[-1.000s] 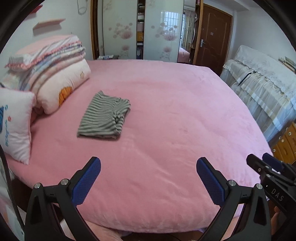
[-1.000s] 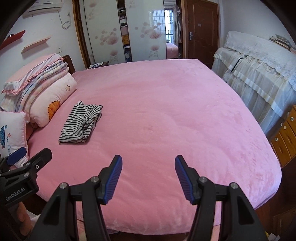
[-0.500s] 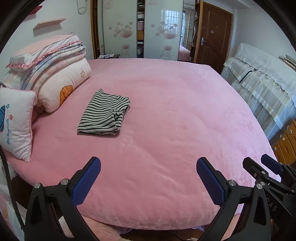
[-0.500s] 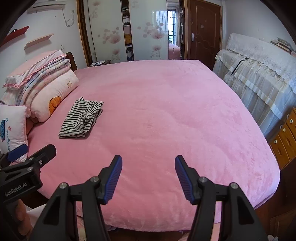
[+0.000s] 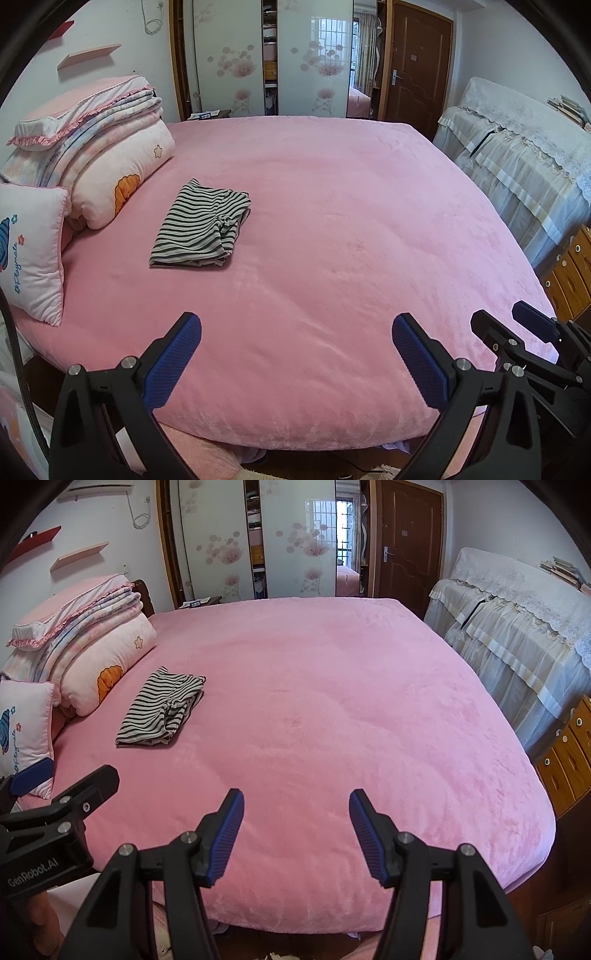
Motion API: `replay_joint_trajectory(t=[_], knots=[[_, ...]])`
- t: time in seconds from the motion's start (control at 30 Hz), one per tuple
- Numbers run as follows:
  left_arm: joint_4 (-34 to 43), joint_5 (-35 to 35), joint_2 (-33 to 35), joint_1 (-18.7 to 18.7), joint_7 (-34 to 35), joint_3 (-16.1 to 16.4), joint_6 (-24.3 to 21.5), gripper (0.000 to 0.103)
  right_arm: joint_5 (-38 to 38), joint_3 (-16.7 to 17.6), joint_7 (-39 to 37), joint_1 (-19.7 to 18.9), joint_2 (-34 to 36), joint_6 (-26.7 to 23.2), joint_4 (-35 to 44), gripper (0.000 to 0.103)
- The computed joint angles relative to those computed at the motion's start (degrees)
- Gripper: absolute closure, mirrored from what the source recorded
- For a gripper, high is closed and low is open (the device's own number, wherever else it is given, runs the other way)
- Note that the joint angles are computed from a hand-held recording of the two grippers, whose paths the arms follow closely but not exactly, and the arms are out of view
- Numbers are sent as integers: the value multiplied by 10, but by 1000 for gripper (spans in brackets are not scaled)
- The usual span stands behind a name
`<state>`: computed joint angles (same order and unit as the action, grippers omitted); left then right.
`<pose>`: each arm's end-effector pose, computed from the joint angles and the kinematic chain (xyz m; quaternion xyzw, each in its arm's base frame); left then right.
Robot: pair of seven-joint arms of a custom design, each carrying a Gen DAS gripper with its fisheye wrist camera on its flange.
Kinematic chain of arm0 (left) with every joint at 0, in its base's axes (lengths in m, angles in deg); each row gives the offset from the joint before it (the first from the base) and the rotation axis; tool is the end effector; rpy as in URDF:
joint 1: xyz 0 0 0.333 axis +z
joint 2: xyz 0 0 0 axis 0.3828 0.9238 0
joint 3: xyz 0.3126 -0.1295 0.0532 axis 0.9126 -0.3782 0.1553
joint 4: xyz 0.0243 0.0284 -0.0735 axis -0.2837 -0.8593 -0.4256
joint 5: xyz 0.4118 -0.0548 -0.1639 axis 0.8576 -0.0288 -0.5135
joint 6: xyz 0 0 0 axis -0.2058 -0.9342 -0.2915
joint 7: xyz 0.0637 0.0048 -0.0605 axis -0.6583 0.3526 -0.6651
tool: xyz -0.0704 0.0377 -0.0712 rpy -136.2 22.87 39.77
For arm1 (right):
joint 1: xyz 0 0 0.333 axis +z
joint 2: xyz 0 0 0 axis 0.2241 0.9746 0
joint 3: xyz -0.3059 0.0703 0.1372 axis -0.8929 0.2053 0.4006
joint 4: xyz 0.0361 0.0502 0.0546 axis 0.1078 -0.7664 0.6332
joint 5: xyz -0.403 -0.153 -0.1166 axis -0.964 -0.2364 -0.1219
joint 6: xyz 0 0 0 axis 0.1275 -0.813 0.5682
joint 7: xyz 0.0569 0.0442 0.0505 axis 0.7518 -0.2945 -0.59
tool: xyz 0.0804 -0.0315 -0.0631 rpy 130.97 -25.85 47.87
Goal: Fold small clothes
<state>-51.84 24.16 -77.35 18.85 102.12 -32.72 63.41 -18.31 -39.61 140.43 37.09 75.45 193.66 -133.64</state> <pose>0.6753 -0.1264 0.6492 -0.6908 0.6300 -0.2515 0.2502 0.6333 0.3346 0.6117 -0.6772 0.6460 -0.2270 0.2693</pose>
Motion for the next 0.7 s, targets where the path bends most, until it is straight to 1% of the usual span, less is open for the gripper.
replay_joint_trajectory(t=[0.27, 0.7], knots=[[-4, -13, -2, -1, 13, -2, -3, 0, -9, 1, 3, 0, -11, 8, -14, 43], [-2, -14, 0, -2, 17, -2, -7, 0, -6, 4, 2, -1, -13, 3, -13, 43]])
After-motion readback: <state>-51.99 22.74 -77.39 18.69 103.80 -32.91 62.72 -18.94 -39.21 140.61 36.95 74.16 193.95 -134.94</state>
